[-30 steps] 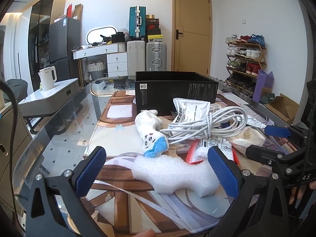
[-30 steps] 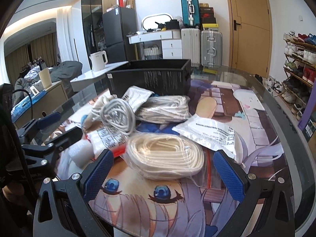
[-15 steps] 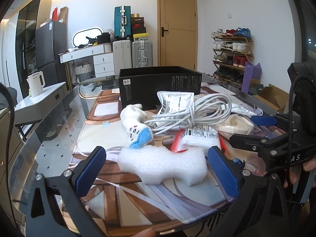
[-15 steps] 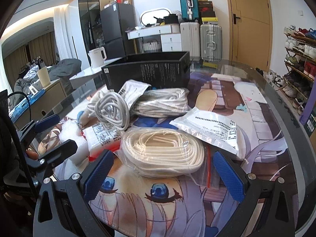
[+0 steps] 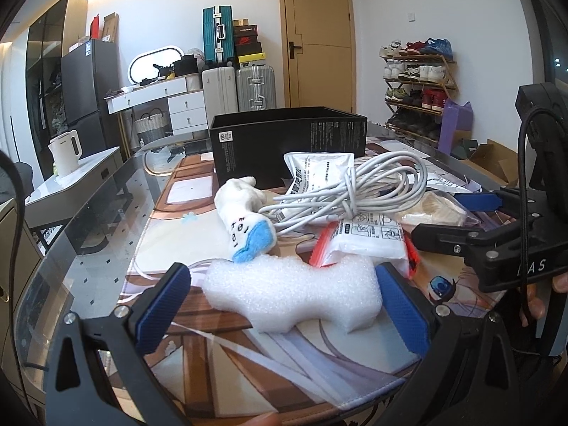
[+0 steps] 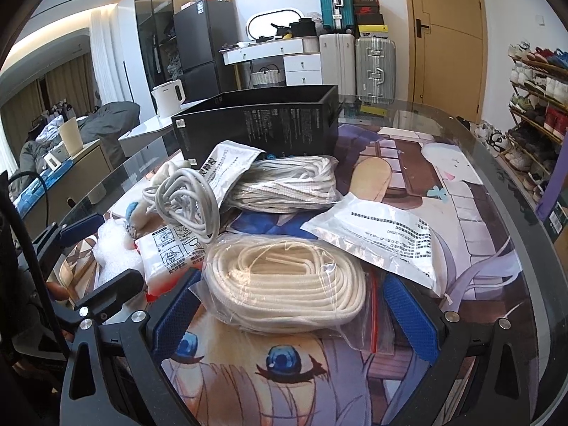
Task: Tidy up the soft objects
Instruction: 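Grasp the white foam block with the left gripper while the right grasps the bagged rope coil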
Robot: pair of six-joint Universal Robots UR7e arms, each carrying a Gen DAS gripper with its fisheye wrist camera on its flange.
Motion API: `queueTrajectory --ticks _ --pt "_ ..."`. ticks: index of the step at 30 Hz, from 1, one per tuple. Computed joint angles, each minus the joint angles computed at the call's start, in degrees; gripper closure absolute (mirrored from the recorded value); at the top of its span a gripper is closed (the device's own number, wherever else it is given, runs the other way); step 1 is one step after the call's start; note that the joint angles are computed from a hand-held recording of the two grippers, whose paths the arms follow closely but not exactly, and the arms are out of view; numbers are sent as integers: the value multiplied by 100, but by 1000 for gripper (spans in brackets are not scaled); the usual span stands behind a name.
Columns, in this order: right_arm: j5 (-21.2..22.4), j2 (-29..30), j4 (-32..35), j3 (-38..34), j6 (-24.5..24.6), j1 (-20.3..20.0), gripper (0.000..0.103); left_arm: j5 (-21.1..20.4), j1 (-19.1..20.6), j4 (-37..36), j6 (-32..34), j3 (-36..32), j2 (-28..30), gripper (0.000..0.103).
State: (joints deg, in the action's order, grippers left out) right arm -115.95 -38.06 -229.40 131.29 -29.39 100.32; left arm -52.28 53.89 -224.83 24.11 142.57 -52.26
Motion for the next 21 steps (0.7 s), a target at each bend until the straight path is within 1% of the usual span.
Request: queueTrajectory --ticks 4,5,6,7,8,11,14,21 --pt "70 0 -31 6 -21 -13 11 -200 38 102 -45 30 -113 2" --pt "78 -2 -40 10 -17 -15 14 -262 49 130 -51 41 -144 8" --pt "90 -7 -45 16 -23 -16 18 -289 51 159 -62 50 -159 11" --pt "106 -17 -29 25 -31 -16 21 -281 43 196 -74 51 -163 13" --pt "111 -18 -32 46 -47 -13 27 -278 30 161 -54 64 -156 13" --pt "105 17 -107 67 -126 -2 30 -382 28 206 -58 121 -233 14" --pt "168 26 -176 112 -155 -11 33 -385 -8 159 -20 167 -250 14" --pt "310 -29 -302 259 -175 -35 34 -382 -44 99 -33 240 -400 14"
